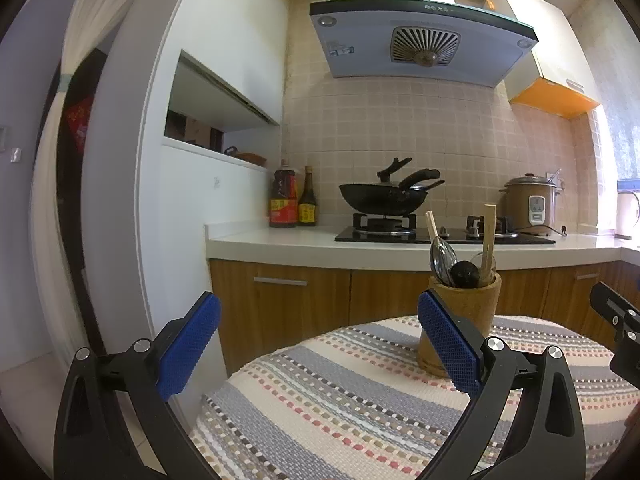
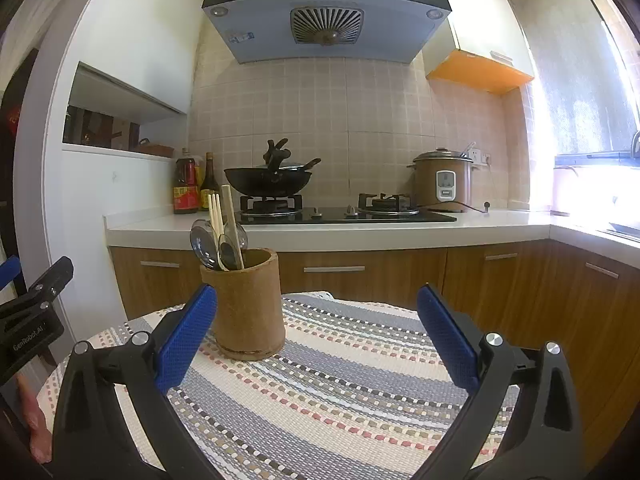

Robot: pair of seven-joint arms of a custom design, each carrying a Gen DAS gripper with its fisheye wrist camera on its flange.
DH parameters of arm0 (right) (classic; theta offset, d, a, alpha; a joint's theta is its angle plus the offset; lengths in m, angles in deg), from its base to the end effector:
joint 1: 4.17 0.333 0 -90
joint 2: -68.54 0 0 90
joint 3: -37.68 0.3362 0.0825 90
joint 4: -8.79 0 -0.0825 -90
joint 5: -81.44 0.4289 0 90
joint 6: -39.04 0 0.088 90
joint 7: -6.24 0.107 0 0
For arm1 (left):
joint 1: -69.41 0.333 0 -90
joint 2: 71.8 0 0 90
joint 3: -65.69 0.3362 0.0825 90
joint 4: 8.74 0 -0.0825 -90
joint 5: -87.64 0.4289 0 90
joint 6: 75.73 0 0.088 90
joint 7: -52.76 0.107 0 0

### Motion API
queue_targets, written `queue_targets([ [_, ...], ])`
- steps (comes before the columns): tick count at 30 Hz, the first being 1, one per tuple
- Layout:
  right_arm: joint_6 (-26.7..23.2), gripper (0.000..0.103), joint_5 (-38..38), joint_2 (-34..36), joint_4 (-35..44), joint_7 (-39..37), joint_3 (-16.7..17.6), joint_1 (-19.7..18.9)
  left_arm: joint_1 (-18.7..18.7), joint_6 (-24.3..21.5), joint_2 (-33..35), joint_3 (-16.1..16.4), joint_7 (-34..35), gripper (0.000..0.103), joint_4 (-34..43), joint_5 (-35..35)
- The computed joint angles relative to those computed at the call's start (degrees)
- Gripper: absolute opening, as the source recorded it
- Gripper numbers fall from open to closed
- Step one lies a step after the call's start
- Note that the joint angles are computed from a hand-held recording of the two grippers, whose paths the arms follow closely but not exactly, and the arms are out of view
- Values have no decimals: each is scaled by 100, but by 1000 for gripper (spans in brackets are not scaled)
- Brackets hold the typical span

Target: Organize utensils

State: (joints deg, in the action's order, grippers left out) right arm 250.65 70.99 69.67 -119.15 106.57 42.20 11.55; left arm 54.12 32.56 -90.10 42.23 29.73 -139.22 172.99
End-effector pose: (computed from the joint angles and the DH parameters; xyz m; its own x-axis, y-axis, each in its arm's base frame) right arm 0.5457 0.2262 0.5330 0.4294 -0.9023 -0.0388 -0.1398 -0.0239 -0.9899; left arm 0.4351 -0.2748 0.5378 0.6071 -0.7946 -0.0034 -0.0627 -0.0437 -0.9971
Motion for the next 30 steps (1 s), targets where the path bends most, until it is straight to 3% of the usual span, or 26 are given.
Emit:
queue_targets([
  [17, -47, 95, 39, 37, 27, -59, 26, 4, 48, 100, -42, 43, 25, 95, 4, -116],
  [30, -43, 95, -35, 89, 62, -39, 40, -8, 13, -143, -15, -7, 95, 95, 11, -74],
])
